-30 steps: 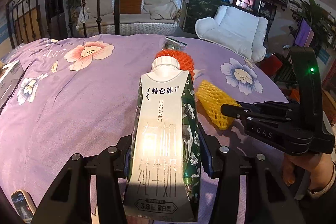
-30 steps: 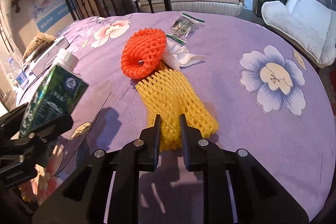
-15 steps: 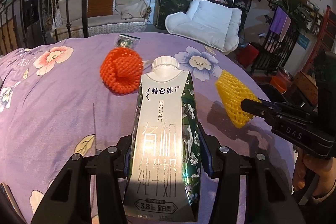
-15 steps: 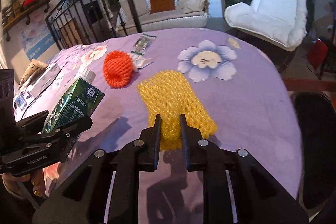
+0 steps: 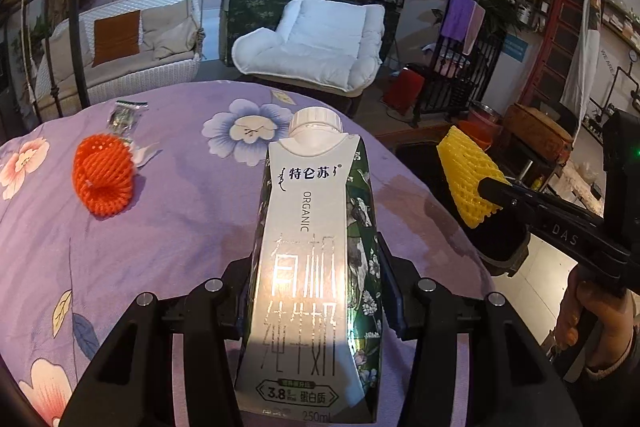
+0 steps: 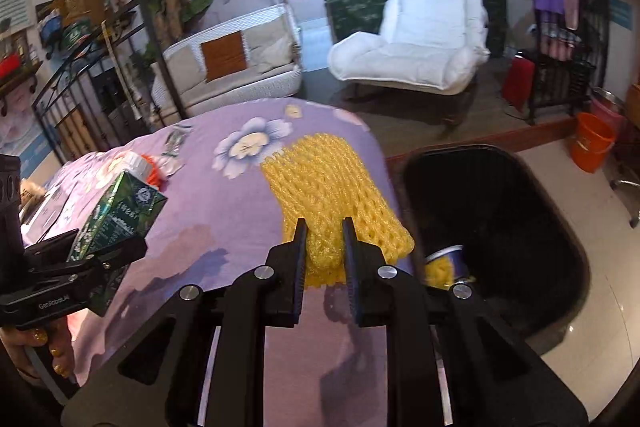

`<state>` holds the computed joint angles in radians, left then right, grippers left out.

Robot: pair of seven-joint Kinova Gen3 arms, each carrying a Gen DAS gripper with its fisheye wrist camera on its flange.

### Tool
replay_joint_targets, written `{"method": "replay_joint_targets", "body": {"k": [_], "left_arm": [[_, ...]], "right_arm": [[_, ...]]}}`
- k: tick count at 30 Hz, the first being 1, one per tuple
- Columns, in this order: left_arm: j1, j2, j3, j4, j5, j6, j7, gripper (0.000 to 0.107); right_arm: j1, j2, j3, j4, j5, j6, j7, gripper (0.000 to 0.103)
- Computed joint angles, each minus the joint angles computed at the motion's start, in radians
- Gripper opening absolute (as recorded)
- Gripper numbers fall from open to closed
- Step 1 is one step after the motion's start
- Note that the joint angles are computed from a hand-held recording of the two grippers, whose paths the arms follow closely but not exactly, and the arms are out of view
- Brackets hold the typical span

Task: Collect trash
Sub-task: 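Drop the yellow foam net into the bin with the right gripper while the left carries the carton, then lower the milk carton into the bin and open the left gripper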

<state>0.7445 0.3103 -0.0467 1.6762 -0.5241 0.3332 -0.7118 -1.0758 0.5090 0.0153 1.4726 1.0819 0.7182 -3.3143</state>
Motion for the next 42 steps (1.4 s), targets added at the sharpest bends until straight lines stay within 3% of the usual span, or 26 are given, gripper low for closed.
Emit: {"method": "replay_joint_targets", "body": {"k": [9, 16, 19, 21, 26, 33, 42], "left_arm": [[-0.048, 0.063, 0.091, -0.086, 0.105, -0.009, -0.193, 0.05], [-0.077, 0.098, 0.142, -0.127, 0.228, -0.001, -0.345, 0.05], [-0.087, 0.116, 0.159, -0.152, 0.275, 0.012, -0.4, 0.05], [-0.091, 0.128, 0.168, -0.169, 0.302, 0.023, -0.435, 0.05], [-0.094, 0.167, 0.189, -0.232, 0.358, 0.054, -0.504, 0.05], [-0.126, 0.24, 0.253, -0.347, 0.453, 0.11, -0.629, 0.05], [-0.081, 0.347, 0.239, -0.538, 0.502, 0.226, -0.719, 0.05]], "right_arm": [[0.053, -0.036, -0.008, 0.101, 0.01, 0.059, -0.106, 0.018], [0.149, -0.014, -0.008, 0.133, -0.059, -0.015, -0.164, 0.019], [0.163, -0.01, 0.019, 0.167, -0.071, -0.083, -0.218, 0.031], [0.152, -0.003, 0.04, 0.179, -0.075, -0.09, -0.26, 0.06], [0.121, -0.015, 0.057, 0.215, -0.033, -0.083, -0.344, 0.065], [0.072, -0.046, 0.014, 0.257, 0.042, 0.047, -0.429, 0.071], [0.077, -0.107, -0.091, 0.343, 0.06, 0.22, -0.506, 0.076]]}}
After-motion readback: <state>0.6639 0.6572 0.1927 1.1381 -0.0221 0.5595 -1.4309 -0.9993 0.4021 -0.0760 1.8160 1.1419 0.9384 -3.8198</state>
